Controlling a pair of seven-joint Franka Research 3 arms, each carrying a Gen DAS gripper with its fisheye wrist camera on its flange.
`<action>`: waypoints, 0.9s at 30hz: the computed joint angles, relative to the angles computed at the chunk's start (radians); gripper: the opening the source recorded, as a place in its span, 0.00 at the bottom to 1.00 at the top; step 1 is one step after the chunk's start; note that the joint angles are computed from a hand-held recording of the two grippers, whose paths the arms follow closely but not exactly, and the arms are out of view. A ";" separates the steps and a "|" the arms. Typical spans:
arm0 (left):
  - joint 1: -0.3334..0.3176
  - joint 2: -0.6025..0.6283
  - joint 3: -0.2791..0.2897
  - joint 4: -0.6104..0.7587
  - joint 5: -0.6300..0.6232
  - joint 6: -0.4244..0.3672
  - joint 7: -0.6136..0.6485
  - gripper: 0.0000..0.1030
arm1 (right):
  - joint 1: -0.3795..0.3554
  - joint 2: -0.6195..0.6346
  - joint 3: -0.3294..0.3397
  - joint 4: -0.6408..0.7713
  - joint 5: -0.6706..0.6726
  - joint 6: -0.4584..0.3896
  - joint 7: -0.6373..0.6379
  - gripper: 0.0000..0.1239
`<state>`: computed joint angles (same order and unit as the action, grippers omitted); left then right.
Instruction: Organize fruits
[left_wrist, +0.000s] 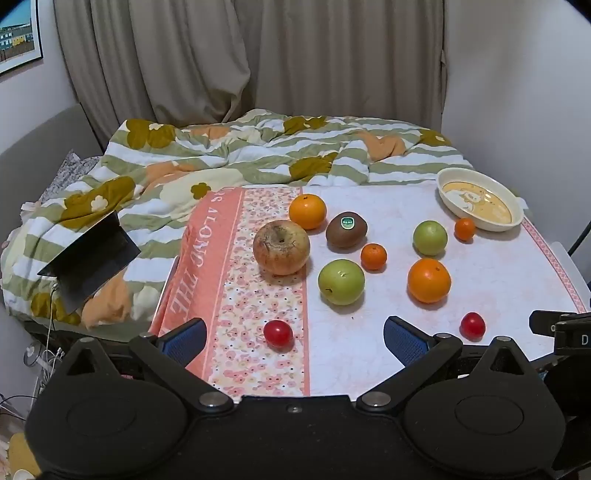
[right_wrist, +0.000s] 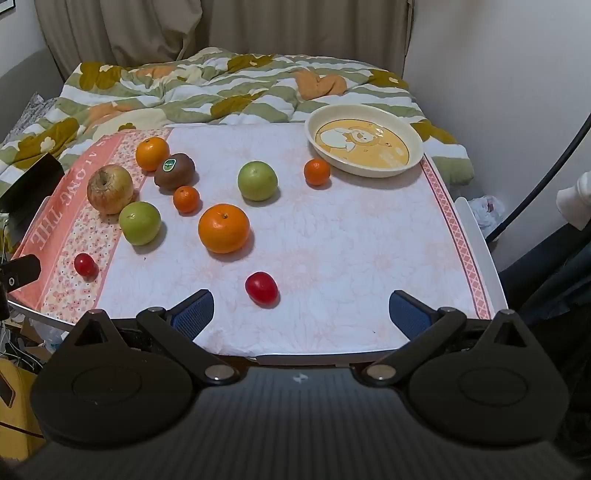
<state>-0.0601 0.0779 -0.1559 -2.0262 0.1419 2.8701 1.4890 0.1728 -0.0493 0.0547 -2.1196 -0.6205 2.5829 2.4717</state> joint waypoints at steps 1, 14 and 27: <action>-0.001 0.001 0.002 0.000 0.012 0.003 -0.008 1.00 | 0.000 0.000 0.000 0.000 0.001 0.000 -0.001 0.83; -0.005 -0.002 0.006 -0.011 0.071 0.030 -0.057 1.00 | -0.002 -0.001 -0.005 0.001 0.013 0.002 -0.009 0.83; -0.002 -0.017 0.005 -0.026 0.058 0.047 -0.058 1.00 | -0.008 -0.009 0.000 -0.011 0.010 0.014 -0.002 0.83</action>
<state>-0.0624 0.0608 -0.1510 -2.0525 0.2000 2.9173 1.4311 0.1651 -0.0587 0.0547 -2.1305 -0.6105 2.5967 2.4694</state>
